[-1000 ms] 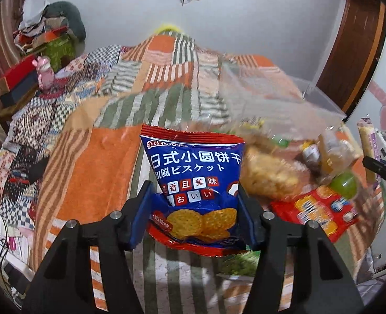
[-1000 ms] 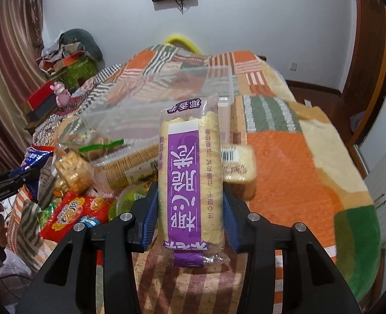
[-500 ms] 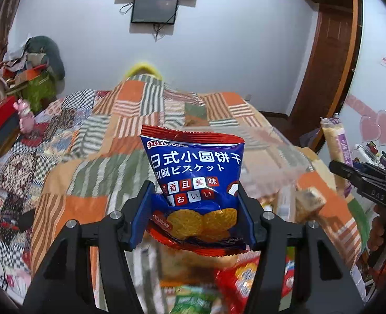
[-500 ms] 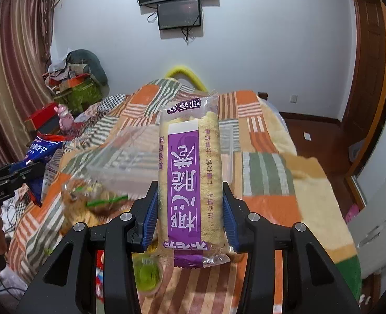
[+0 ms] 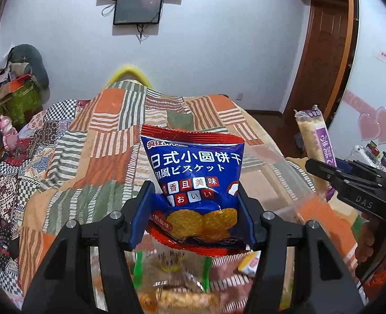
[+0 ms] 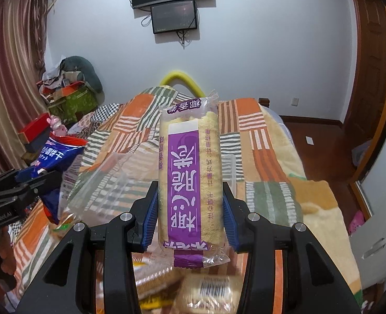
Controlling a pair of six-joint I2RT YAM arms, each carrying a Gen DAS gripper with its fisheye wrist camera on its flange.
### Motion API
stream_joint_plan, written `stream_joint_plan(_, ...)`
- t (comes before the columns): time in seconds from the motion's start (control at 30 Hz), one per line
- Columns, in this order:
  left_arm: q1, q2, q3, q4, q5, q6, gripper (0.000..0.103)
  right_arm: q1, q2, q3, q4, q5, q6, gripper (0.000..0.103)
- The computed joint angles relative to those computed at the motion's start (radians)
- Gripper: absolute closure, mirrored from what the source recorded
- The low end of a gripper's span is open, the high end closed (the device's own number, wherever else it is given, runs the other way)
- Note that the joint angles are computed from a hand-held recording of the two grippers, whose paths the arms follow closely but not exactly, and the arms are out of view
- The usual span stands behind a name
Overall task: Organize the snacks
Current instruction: 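Carry both snacks over the clear box and open both tools to drop them, then grasp the green pea bag with the left tool while the right tool grasps the green jelly cup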
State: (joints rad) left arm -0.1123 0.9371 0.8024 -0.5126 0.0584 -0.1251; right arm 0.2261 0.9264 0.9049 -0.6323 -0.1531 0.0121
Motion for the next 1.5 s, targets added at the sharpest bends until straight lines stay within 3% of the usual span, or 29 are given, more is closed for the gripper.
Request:
stream_joint_plan(0.2, 0.004, 0.204, 0.061, 0.073, 0.034, -0.003, 0.044, 0.003, 0.121, 0.017, 0.045, -0.006, -0.006, 0.062)
stream_joint_plan(0.47, -0.02, 0.404, 0.123, 0.111, 0.0, 0.003, 0.044, 0.021, 0.249, 0.07, 0.019, 0.007, -0.052, 0.062)
stream_joint_plan(0.9, -0.018, 0.514, 0.173, 0.055, 0.014, 0.005, 0.043, 0.024, 0.324, 0.12, -0.061, -0.004, -0.11, 0.062)
stream_joint_plan(1.2, -0.044, 0.341, 0.144, 0.003, -0.03, 0.026, 0.035, -0.005, 0.238, 0.132, -0.12, -0.042, -0.14, 0.062)
stream_joint_plan(1.5, -0.003, 0.02, 0.066, -0.181, -0.038, 0.074, 0.03, -0.014, 0.038, 0.11, -0.224, -0.053, -0.147, 0.056)
